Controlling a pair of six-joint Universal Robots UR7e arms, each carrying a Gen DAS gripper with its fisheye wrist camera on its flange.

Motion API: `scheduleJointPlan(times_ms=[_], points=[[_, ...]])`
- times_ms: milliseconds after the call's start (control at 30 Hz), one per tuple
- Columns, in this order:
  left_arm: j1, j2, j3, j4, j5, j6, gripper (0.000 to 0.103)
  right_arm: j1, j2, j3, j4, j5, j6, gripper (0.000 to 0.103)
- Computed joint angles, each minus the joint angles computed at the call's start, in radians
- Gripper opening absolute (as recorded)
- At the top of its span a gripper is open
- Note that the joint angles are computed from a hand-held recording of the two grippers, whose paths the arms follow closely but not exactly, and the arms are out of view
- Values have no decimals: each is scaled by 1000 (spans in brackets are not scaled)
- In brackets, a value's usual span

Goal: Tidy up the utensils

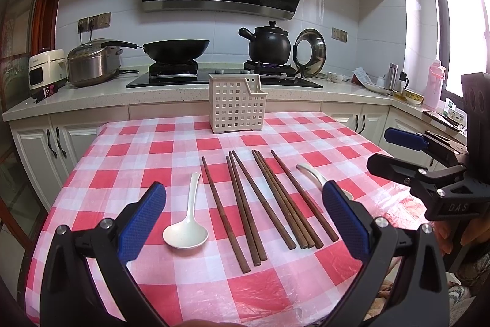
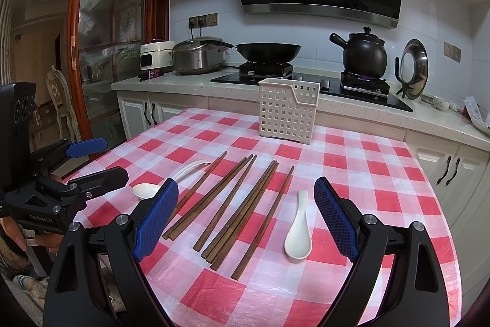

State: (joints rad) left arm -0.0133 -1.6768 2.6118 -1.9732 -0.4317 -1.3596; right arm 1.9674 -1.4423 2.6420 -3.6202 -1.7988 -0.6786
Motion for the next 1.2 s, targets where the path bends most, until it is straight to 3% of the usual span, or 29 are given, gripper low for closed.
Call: scheduleJointPlan(times_ms=[400, 700, 900, 1067, 1200], points=[[43, -2, -12, 70, -37, -88, 99, -43, 79, 0, -46, -45, 39, 85], [153, 28, -39, 60, -62, -56, 99, -80, 133, -59, -2, -111, 95, 85], [264, 102, -85, -44, -58, 131, 98, -100, 169, -131, 64, -150, 122, 85], [369, 165, -123, -207, -48, 314, 98, -120, 201, -190, 127, -183, 166, 85], [449, 203, -178, -279, -117, 416, 98, -124, 226, -235, 188, -210, 188, 82]])
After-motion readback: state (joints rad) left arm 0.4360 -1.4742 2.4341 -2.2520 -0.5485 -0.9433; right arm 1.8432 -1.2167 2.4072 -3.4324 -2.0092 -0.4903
